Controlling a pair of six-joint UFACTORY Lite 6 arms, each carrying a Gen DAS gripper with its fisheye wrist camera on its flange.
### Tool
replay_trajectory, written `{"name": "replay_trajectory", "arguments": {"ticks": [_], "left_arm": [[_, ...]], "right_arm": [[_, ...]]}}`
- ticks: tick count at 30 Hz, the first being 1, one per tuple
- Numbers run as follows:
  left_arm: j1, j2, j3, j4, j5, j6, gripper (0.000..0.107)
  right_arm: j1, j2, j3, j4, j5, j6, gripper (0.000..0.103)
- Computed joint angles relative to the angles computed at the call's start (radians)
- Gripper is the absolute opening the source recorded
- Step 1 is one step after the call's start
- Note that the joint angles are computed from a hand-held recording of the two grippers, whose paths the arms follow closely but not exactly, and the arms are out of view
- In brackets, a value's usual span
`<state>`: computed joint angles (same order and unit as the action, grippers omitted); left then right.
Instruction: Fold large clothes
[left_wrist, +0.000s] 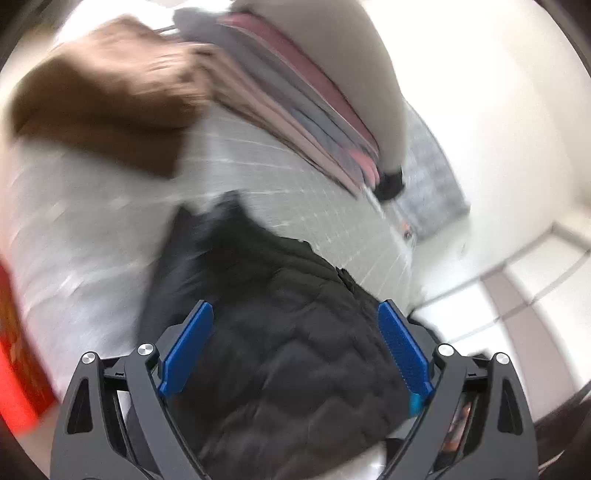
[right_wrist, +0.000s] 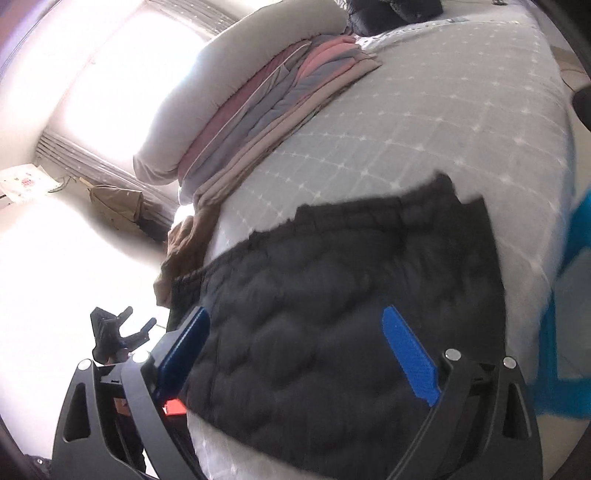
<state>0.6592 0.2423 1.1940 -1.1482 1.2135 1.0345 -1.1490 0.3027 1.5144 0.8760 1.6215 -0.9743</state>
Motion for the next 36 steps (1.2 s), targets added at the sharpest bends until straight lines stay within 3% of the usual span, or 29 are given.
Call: {"name": "replay_trajectory", "arguments": {"ticks": [4,9,13,17,23,29,31,33,36], "left_arm": [[0.282,0.038,-0.102,0.031,0.136,0.039,0.087],[0.470,0.121,-0.222,0.108,0.181,0.107,0.087],[0.456,0.146,-0.341,0.093,0.143,0.147,0.087],[0.408,0.107,-0.430,0.064,0.120,0.202,0.087],[0.338,0.023,-0.500,-0.027,0.111,0.217,0.088],[0.339,0.012,-0.526,-0.066,0.105,0.201,0.087],[0.335,0.012,-0.536,-0.070,0.081,0.191,0.069],[0.342,0.041,-0.537,-0.062,0.073,0.199,0.032],[0.349,0.070,-0.546,-0.078,0.061,0.229,0.021]], "right_arm": [[-0.049,-0.144,-0.187,-0.005,0.067,-0.052,0.091],[0.133,-0.440,-0.490,0.029,0.060,-0.035,0.091],[0.413,-0.614,-0.660,0.131,-0.068,0.077,0.091],[0.624,-0.674,-0.735,0.200,-0.191,0.151,0.091],[0.697,-0.685,-0.794,0.209,-0.272,0.153,0.091],[0.587,-0.743,-0.806,0.126,-0.295,0.105,0.091],[0.544,-0.769,-0.816,0.113,-0.304,0.086,0.091],[0.499,-0.814,-0.828,0.110,-0.314,0.067,0.091],[0.468,-0.882,-0.838,0.078,-0.361,0.049,0.091]]}}
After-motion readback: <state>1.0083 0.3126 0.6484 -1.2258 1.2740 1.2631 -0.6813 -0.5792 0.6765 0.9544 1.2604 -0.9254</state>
